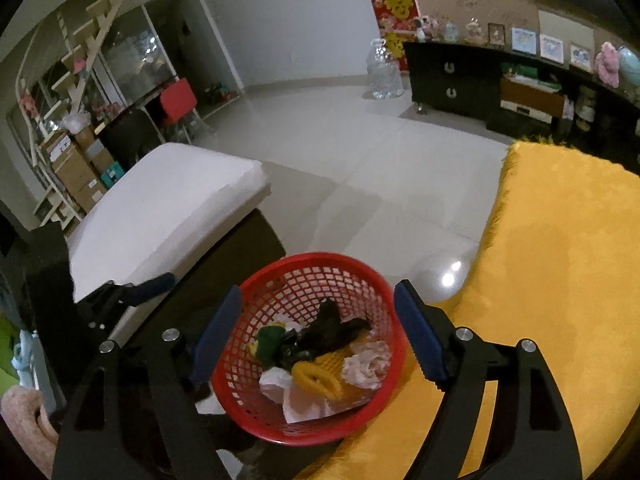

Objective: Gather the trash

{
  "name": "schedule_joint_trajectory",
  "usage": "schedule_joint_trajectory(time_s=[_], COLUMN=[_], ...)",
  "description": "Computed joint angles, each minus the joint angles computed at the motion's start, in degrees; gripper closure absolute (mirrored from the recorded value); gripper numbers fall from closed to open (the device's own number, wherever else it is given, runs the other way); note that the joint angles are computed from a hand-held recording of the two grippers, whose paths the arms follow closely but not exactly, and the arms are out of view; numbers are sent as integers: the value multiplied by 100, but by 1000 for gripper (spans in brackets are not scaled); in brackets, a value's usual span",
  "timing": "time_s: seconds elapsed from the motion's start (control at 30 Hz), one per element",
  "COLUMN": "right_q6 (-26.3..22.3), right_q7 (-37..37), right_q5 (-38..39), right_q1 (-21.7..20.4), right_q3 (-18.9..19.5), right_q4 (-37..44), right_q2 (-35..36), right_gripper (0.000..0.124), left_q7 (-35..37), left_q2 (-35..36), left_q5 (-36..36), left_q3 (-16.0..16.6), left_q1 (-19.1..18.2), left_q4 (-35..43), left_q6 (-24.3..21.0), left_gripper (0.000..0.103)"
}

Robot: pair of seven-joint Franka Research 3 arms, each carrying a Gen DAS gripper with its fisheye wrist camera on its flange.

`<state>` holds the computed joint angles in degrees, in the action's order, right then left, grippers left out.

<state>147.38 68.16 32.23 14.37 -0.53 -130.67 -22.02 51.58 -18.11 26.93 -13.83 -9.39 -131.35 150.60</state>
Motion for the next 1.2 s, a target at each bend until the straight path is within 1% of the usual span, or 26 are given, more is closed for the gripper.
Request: schedule_joint_trajectory(time_s=[0.1, 0.23, 0.37, 0.47, 0.63, 0.8, 0.93, 1.03, 1.2], right_q6=[260, 582, 894, 1238, 1675, 2102, 2099, 2022, 1941], right_q7=[157, 388, 628, 800, 1084, 1334, 1499, 1599, 1710], right_q5=[-169, -385, -638, -859, -1075, -1381, -1474, -1510, -1540], right_q1=[-95, -182, -256, -325, -366, -474, -434, -407, -366], right_q3=[101, 164, 243, 335, 413, 623, 644, 620, 584], right_q4=[-158, -367, -559, -760, -1124, -1457, -1667, -1812, -2016], right_q2=[-183, -410, -610, -808, -1217, -1624, -1926, -2128, -2452], right_gripper=[41, 37, 30, 29, 28, 28, 28, 28, 28], left_q7=[-263, -565, -1026, -1270, -1445, -1723, -1769, -1726, -1715], left_q2=[-150, -385, -644, -784, -1037, -1396, -1630, -1782, -1989], left_q5=[160, 452, 979, 1212, 1284, 1515, 1592, 1494, 1361], left_q3=[-59, -162, -370, -449, -471, -656, -712, -676, -650], left_q1=[107, 232, 464, 538, 498, 560, 504, 391, 342], left_q4=[-33, -113, -180, -196, -278, -367, -478, -568, -675], left_q6=[44, 127, 220, 232, 161, 11, -71, -128, -205], left_gripper=[21, 19, 16, 14, 12, 10, 10, 10, 10])
